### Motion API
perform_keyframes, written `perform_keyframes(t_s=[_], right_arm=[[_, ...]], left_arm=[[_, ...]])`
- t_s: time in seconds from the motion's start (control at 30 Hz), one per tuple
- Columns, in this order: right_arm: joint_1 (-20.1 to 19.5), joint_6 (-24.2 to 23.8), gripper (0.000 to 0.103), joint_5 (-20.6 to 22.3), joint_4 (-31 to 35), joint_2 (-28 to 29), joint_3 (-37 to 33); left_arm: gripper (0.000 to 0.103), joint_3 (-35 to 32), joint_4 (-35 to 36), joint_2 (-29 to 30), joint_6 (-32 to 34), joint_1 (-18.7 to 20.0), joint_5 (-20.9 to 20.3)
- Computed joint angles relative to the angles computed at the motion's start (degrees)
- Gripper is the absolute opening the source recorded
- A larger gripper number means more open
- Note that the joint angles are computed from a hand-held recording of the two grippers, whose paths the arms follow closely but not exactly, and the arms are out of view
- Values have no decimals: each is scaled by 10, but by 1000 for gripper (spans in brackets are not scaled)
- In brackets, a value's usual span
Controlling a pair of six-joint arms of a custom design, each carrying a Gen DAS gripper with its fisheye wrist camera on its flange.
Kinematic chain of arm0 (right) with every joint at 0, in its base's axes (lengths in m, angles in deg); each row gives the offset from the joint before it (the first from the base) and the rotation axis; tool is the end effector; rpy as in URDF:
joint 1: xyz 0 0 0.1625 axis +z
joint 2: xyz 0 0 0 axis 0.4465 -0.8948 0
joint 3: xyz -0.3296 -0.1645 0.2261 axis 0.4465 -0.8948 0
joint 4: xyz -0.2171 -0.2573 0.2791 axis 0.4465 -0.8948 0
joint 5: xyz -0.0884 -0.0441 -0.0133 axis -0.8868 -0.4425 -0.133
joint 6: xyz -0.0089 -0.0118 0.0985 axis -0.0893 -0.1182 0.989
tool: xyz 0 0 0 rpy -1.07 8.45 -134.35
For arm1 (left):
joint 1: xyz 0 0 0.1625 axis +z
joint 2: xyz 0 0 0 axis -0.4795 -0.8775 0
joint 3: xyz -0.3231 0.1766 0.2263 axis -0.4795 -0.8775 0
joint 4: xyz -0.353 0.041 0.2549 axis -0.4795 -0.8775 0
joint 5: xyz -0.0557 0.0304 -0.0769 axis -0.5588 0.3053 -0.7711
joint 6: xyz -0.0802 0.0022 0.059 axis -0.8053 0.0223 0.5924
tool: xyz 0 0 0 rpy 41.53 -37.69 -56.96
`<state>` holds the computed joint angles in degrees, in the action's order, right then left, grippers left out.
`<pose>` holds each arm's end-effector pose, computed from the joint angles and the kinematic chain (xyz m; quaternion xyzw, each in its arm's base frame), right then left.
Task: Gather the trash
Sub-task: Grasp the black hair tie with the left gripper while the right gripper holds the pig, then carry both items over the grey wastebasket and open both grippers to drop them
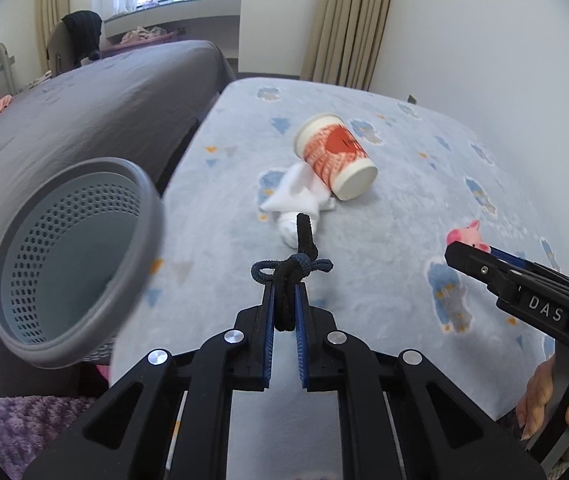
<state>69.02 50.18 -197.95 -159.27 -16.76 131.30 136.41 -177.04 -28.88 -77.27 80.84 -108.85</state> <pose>0.1489 -0.5365 0.0744 0.1543 -0.9202 0.2857 0.2187 -0.1243 -0.5013 0.1191 0.1395 0.8869 -0.3081 0.3147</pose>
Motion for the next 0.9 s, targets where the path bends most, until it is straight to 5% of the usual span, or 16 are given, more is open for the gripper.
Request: perform_keyframes(t_s=[0.47, 0.9], right_arm=[[82, 18, 51, -11, -9, 60, -32], [128, 13, 51, -5, 87, 164, -167]], left_arm=[[10, 46, -51, -101, 63, 31, 29], [10, 2, -88, -125, 163, 127, 47]])
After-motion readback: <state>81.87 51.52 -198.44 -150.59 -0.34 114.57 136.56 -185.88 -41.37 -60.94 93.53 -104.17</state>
